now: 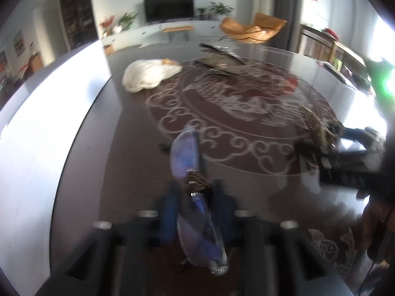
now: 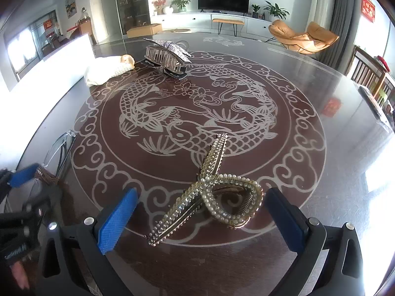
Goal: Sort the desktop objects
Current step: 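Grasp glasses with left tool while right tool grasps rhinestone bow clip, then carry glasses and bow clip into the cardboard box and open both tools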
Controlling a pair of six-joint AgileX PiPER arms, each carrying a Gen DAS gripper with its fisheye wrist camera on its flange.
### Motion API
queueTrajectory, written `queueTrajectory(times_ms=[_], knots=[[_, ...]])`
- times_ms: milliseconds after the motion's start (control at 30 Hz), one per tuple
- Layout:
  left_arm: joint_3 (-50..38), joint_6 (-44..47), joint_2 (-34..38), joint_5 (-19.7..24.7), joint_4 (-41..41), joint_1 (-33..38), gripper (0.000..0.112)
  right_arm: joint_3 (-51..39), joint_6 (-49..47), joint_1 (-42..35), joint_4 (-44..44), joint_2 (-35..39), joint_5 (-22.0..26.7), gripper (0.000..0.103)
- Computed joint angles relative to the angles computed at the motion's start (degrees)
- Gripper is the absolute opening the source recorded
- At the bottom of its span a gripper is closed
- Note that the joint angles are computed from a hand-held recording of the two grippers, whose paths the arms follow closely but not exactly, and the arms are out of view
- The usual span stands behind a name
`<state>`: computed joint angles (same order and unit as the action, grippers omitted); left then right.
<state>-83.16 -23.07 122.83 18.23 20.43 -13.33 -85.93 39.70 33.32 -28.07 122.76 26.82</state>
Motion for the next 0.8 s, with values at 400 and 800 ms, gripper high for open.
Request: queueTrajectory(times_ms=[400,800], knots=[[10.1,24.2,-6.5,-8.7,-27.9,3.2,0.023,12.9,8.8,1.2,-3.0,-8.0,-9.7,0.043],[9.1,21.3,-5.2,-7.1,-26.1,3.1,0.023,15.1,9.5,4.4,-5.0,-7.6,-9.3,0.050]])
